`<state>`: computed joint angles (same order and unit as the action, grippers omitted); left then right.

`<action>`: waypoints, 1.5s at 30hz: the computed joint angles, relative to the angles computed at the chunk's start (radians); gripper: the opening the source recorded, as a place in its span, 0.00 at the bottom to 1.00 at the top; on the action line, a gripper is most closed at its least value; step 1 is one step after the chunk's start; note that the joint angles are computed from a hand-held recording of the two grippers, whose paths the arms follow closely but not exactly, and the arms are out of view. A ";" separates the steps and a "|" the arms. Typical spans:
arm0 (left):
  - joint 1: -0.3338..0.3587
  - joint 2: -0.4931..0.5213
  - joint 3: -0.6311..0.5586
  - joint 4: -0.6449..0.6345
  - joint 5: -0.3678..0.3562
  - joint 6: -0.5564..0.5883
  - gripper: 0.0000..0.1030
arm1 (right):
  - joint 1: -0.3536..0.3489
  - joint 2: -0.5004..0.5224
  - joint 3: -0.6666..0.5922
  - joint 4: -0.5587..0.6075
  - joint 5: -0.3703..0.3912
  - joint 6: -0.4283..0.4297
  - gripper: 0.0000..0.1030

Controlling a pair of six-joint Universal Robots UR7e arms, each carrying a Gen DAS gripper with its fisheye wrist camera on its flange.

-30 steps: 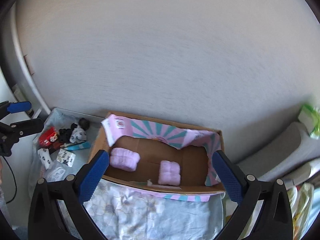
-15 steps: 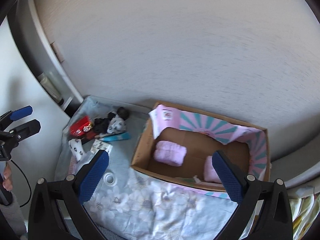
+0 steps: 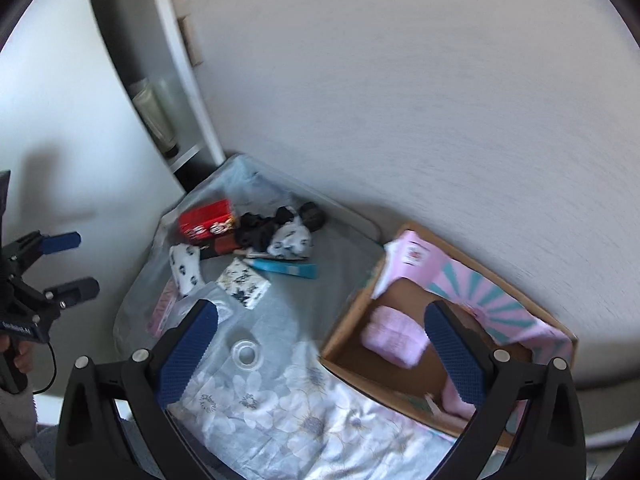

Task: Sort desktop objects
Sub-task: 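Move both tools back over the table toward the panda-print socks, then grasp one white panda sock with the left tool while the right tool grasps the other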

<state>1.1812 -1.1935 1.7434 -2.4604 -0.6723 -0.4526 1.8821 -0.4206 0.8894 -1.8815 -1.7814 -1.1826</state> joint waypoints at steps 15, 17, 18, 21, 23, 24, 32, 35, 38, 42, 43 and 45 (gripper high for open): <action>0.134 0.146 -0.074 -0.163 -0.079 0.073 0.90 | 0.074 0.221 -0.118 0.070 -0.172 -0.079 0.93; 0.157 0.184 -0.116 -0.148 -0.086 0.070 0.89 | 0.084 0.252 -0.126 0.040 -0.215 -0.111 0.91; 0.167 0.197 -0.131 -0.139 -0.093 0.060 0.89 | 0.090 0.276 -0.135 0.029 -0.250 -0.124 0.87; 0.186 0.220 -0.155 -0.132 -0.109 0.042 0.86 | 0.103 0.337 -0.172 0.035 -0.363 -0.094 0.83; 0.192 0.226 -0.161 -0.132 -0.107 0.039 0.86 | 0.105 0.359 -0.186 0.032 -0.390 -0.080 0.83; 0.193 0.228 -0.164 -0.130 -0.106 0.039 0.85 | 0.104 0.371 -0.204 0.051 -0.389 -0.073 0.83; 0.209 0.249 -0.207 -0.104 -0.119 0.059 0.83 | 0.106 0.416 -0.265 0.076 -0.392 -0.068 0.80; 0.216 0.255 -0.221 -0.087 -0.133 0.065 0.63 | 0.105 0.440 -0.302 0.094 -0.407 -0.074 0.66; 0.222 0.259 -0.231 -0.067 -0.135 0.056 0.44 | 0.103 0.480 -0.378 0.174 -0.429 -0.054 0.44; 0.226 0.247 -0.224 -0.067 -0.147 0.048 0.32 | 0.097 0.502 -0.443 0.227 -0.415 -0.020 0.26; 0.227 0.244 -0.222 -0.072 -0.149 0.049 0.30 | 0.095 0.506 -0.464 0.249 -0.406 -0.008 0.23; 0.221 0.237 -0.214 -0.080 -0.136 0.055 0.30 | 0.092 0.509 -0.496 0.277 -0.384 0.009 0.19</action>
<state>1.4018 -0.9561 1.5289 -2.5406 -0.8086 -0.3978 1.9739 0.0889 0.3938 -1.6049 -2.1649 -1.1739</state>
